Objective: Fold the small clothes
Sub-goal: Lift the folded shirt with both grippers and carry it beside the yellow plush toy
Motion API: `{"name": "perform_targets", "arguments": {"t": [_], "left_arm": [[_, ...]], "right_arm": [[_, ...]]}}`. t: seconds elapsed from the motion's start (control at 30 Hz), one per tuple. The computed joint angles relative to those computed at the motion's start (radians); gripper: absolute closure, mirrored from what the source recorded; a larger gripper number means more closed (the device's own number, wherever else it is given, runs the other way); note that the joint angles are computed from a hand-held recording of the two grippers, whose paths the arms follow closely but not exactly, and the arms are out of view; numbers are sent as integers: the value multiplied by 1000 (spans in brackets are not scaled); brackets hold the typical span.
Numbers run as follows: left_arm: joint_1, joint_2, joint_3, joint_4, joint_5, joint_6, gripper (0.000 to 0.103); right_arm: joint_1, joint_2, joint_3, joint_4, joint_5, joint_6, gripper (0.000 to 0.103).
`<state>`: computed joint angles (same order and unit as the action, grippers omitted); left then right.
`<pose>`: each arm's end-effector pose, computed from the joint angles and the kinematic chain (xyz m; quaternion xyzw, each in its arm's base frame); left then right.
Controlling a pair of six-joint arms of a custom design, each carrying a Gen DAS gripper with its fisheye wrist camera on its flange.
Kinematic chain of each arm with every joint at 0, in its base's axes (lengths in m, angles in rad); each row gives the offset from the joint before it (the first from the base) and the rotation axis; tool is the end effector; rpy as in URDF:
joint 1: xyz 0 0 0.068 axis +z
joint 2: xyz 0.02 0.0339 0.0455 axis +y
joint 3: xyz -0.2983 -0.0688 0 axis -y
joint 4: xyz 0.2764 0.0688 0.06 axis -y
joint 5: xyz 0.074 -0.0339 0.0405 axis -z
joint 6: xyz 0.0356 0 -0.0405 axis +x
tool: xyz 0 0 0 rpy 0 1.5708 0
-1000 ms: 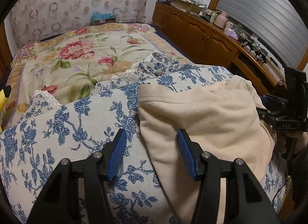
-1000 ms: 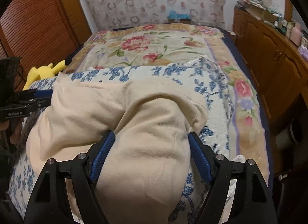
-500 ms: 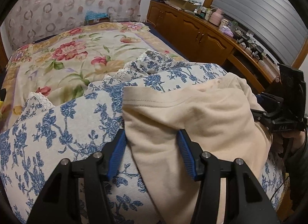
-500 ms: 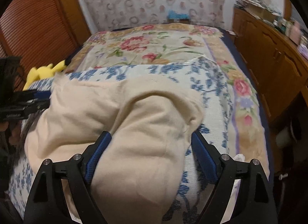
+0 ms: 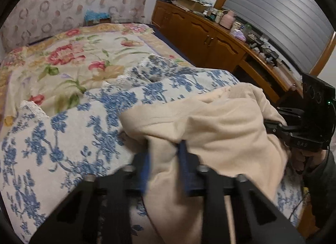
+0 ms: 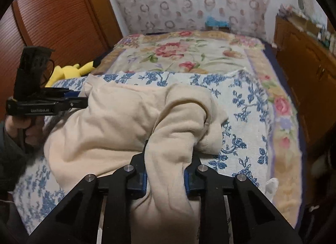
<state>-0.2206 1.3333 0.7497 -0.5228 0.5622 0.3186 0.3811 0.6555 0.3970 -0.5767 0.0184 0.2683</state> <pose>0.2497 -0.0754 0.2081 0.3106 0.8842 -0.2588 0.2340 0.1298 0.0513 0.2014 -0.0493 0.9318 0.1066 0.3435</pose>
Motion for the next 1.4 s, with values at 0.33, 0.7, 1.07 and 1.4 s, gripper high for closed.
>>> {"name": "perform_targets", "arguments": {"t": [0.33,0.7,1.07,1.4], "left_arm": [[156,-254,-1,-124,169,61,92],[791,-220,172,-546,431,576,92],[1291,117,255,-438,381,773,92],[1449,257,196,-307,316,773,92]], "right_arm": [[348,-48,157,-104,371,110,83],[479,378,420,128,352,-42,83],[557,1173,1142,100,185,-312,84],[622,1735,1886,-181,157,-411,84]]}}
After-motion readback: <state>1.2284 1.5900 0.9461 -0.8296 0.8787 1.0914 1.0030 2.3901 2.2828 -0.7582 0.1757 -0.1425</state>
